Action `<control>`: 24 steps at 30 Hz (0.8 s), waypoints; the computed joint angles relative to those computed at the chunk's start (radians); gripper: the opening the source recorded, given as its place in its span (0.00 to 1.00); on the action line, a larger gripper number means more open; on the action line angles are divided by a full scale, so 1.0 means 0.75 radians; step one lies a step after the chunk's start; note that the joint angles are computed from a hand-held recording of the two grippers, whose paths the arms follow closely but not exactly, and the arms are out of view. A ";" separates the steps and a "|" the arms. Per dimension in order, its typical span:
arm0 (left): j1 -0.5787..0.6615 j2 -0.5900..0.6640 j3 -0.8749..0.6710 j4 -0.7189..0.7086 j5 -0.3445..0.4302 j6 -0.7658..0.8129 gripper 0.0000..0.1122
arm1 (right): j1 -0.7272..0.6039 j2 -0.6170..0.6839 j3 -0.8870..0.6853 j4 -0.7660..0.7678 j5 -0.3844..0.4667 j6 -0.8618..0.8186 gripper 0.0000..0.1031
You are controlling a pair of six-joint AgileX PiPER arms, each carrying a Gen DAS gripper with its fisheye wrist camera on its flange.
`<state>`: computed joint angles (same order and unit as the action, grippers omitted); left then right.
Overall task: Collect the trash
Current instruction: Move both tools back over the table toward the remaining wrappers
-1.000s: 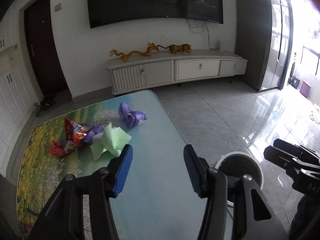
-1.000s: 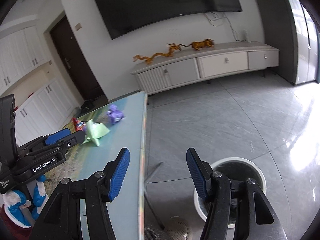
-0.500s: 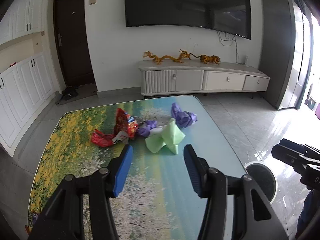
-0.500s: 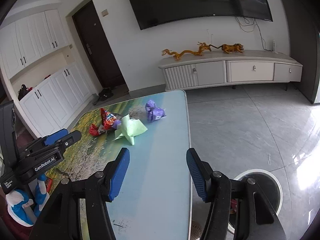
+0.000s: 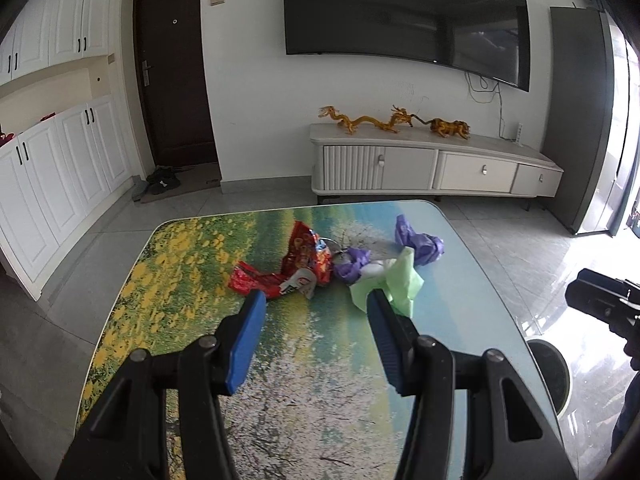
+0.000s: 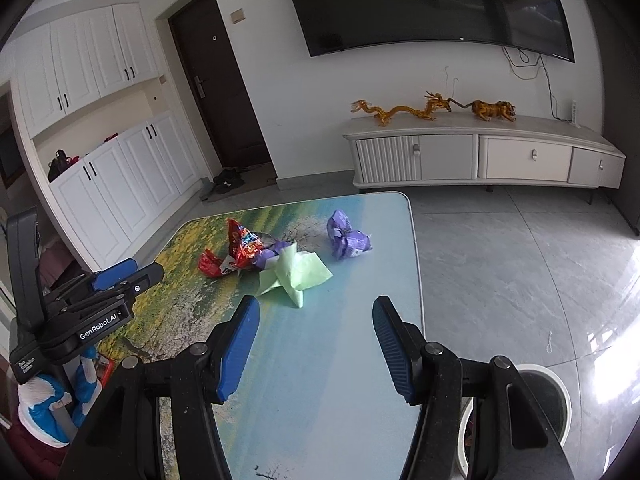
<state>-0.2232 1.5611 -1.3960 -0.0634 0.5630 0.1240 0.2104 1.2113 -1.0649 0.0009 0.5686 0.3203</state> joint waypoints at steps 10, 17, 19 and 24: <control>0.046 0.020 -0.018 -0.016 -0.003 0.024 0.45 | 0.034 0.097 -0.082 0.051 -0.020 -0.072 0.55; 0.057 0.082 -0.068 -0.009 0.009 0.024 0.45 | 0.023 0.164 -0.129 0.114 -0.024 -0.147 0.55; 0.075 0.128 -0.121 -0.045 0.036 0.064 0.45 | 0.017 0.190 -0.157 0.133 -0.022 -0.174 0.55; 0.135 0.312 -0.448 -0.079 0.171 0.162 0.46 | -0.012 0.294 -0.332 0.170 0.020 -0.255 0.55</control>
<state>-0.1223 1.7950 -1.7317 -0.1227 0.6911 0.2455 0.2011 1.4320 -1.3138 0.1281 0.5833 0.1292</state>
